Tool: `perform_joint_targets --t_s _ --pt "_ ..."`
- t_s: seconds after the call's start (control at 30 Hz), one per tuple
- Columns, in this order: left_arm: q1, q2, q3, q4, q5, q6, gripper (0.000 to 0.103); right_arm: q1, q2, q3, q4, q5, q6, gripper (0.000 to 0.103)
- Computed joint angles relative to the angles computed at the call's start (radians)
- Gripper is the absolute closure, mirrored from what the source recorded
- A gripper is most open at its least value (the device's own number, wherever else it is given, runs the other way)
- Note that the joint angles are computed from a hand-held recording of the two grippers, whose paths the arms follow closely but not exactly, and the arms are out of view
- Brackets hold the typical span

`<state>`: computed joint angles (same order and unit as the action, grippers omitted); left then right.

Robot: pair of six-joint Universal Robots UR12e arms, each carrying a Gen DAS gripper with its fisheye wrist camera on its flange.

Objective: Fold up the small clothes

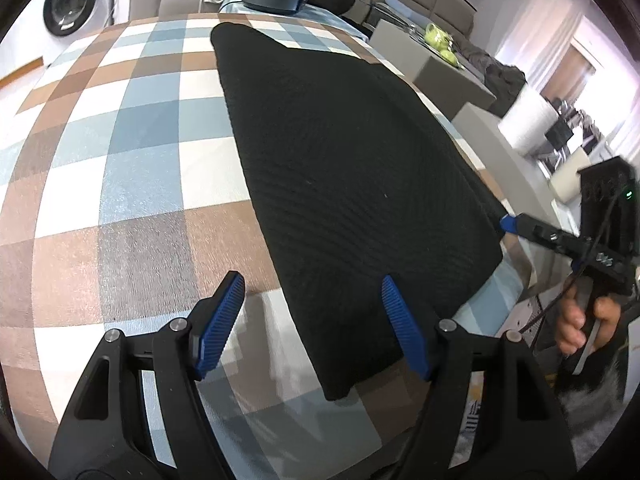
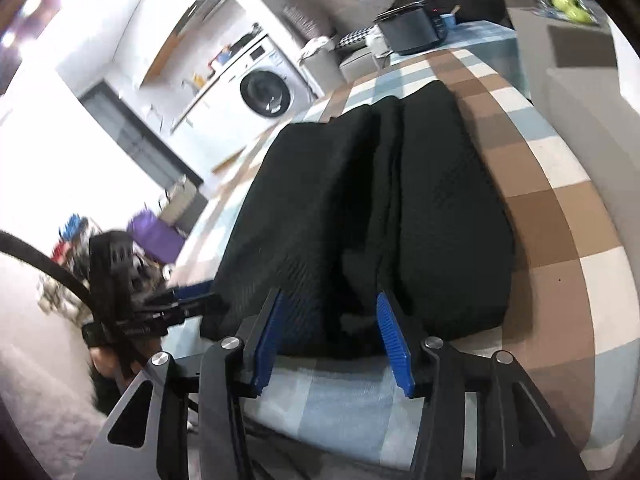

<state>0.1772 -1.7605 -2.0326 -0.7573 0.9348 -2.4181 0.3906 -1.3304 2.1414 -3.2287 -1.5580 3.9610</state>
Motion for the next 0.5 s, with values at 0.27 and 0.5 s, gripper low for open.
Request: perform_joint_targets --t_s 0.27,0.5 --pt "-0.008 -0.008 0.004 0.028 0.003 -0.038 0.034 -0.057 0.086 -0.005 -0.154 0.101 0.181 0.056" --pt "-0.017 -0.012 0.005 0.045 0.010 -0.056 0.034 -0.089 0.080 -0.056 -0.010 0.113 0.156 0.064"
